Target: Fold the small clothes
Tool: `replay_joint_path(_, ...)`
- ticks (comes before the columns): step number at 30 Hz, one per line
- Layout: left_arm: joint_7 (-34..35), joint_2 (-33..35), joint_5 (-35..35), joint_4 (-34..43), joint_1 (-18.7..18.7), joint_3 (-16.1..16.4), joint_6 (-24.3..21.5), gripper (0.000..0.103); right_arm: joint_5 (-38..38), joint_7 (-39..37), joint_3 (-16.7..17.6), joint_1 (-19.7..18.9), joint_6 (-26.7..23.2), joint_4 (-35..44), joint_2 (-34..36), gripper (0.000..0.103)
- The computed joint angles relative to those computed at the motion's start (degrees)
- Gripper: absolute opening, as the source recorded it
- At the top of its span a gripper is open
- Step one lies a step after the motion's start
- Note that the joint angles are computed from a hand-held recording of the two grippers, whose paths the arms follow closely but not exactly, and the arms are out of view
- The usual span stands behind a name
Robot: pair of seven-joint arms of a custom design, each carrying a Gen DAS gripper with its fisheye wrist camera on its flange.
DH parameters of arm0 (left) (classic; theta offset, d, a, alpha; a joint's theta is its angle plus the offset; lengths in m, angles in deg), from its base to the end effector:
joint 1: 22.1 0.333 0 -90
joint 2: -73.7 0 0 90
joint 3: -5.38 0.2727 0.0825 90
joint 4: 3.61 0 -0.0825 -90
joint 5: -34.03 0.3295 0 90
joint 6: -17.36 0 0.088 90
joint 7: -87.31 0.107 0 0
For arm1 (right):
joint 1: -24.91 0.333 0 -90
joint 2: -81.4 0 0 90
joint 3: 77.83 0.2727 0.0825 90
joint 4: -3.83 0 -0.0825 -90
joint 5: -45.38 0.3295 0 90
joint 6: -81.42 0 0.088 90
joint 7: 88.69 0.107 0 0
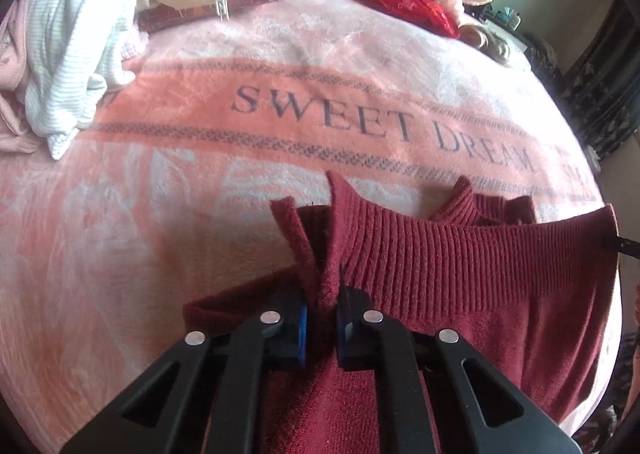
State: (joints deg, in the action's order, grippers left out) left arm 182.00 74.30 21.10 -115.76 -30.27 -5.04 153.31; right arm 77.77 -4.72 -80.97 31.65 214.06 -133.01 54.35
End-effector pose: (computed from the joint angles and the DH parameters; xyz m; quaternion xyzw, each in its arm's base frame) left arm 0.5151 -0.1756 0.4902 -0.5884 0.7778 -0.2152 0.0492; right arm 0.4098 0.0339 0.5178 -0.6241 0.7159 0.0382 0.3107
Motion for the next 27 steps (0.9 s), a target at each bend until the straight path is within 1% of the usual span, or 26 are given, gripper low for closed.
replay_joint_path(1, -0.6, -0.1, 0.4, 0.0, 0.1, 0.1, 0.6, 0.01, -0.2, 0.8, 0.2, -0.3, 0.5, -0.1, 0.3, 0.011)
replay_joint_path(3, -3.0, 1.3, 3.5, 1.3, 0.2, 0.2, -0.9, 0.01, -1.6, 3.3, 0.6, -1.2, -0.3, 0.1, 2.5, 0.011)
replay_joint_path(6, -5.6, 3.7, 7.2, 1.8, 0.1, -0.1, -2.9, 0.011, -6.2, 7.8, 2.5, -2.2, -0.8, -0.6, 6.0, 0.012)
replay_joint_path(7, -6.4, 4.2, 8.7, 1.3, -0.1, -0.2, -2.3, 0.014, -6.0, 8.1, 2.3, -2.0, -0.2, -1.5, 6.2, 0.013)
replay_joint_path(8, -6.4, 4.2, 9.5, 0.9, -0.1, -0.4, -1.5, 0.015, -5.5, 8.4, 2.0, -1.8, 0.4, -2.1, 6.4, 0.015)
replay_joint_path(10, -6.9, 4.4, 10.8, 1.4, -0.2, -0.6, -2.0, 0.015, -5.6, 9.1, 1.8, -1.8, 0.4, -2.3, 6.3, 0.016)
replay_joint_path(11, -6.9, 4.5, 10.8, 1.6, -0.1, -0.7, -2.3, 0.015, -5.9, 9.5, 1.8, -1.7, 0.2, -2.2, 6.2, 0.019)
replay_joint_path(12, -7.2, 4.5, 11.1, 1.8, -0.1, -0.6, -2.4, 0.019, -6.6, 10.1, 2.1, -1.8, 0.2, -2.2, 5.9, 0.021)
replay_joint_path(13, -7.5, 4.4, 11.3, 1.8, 0.0, -0.6, -2.4, 0.023, -7.6, 11.0, 2.4, -2.0, 0.2, -2.4, 5.5, 0.025)
replay_joint_path(14, -7.7, 4.2, 11.5, 1.5, 0.0, -0.6, -2.1, 0.024, -8.2, 11.9, 2.6, -2.1, 0.0, -2.4, 5.1, 0.031)
replay_joint_path(15, -8.1, 3.9, 12.1, 1.5, 0.0, -0.6, -2.4, 0.031, -8.5, 12.9, 2.5, -2.2, -0.7, -2.4, 4.5, 0.033)
replay_joint_path(16, -8.9, 3.7, 13.7, 1.8, -0.1, -0.5, -3.1, 0.041, -8.9, 13.8, 2.4, -2.4, -1.5, -2.3, 3.6, 0.04)
replay_joint_path(17, -9.9, 3.4, 15.2, 2.2, -0.3, -0.5, -4.1, 0.046, -9.7, 14.7, 2.4, -2.7, -2.3, -2.2, 2.4, 0.044)
replay_joint_path(18, -10.3, 2.8, 15.6, 2.5, -0.2, -0.4, -5.1, 0.049, -10.7, 15.6, 2.5, -3.1, -3.5, -1.9, 0.9, 0.046)
replay_joint_path(20, -9.7, 0.3, 13.9, 2.4, 0.2, -0.1, -7.6, 0.052, -11.3, 16.3, 2.1, -3.2, -6.5, -1.2, -2.2, 0.076)
replay_joint_path(21, -9.5, -1.3, 12.8, 2.0, 0.5, 0.2, -9.4, 0.06, -11.0, 15.9, 1.7, -3.0, -7.9, -1.6, -4.3, 0.077)
replay_joint_path(22, -8.6, -3.2, 10.8, 1.0, 0.7, 0.6, -10.1, 0.063, -11.0, 16.2, 1.7, -3.1, -9.5, -2.2, -6.4, 0.076)
replay_joint_path(24, -6.2, -7.7, 7.4, -2.3, 0.9, 1.6, -11.3, 0.064, -11.2, 18.0, 1.9, -3.5, -13.9, -3.7, -10.2, 0.076)
replay_joint_path(27, -2.1, -14.3, 4.8, -8.3, 0.4, 3.3, -12.2, 0.064, -9.0, 18.3, 1.4, -3.1, -17.9, -9.1, -16.6, 0.076)
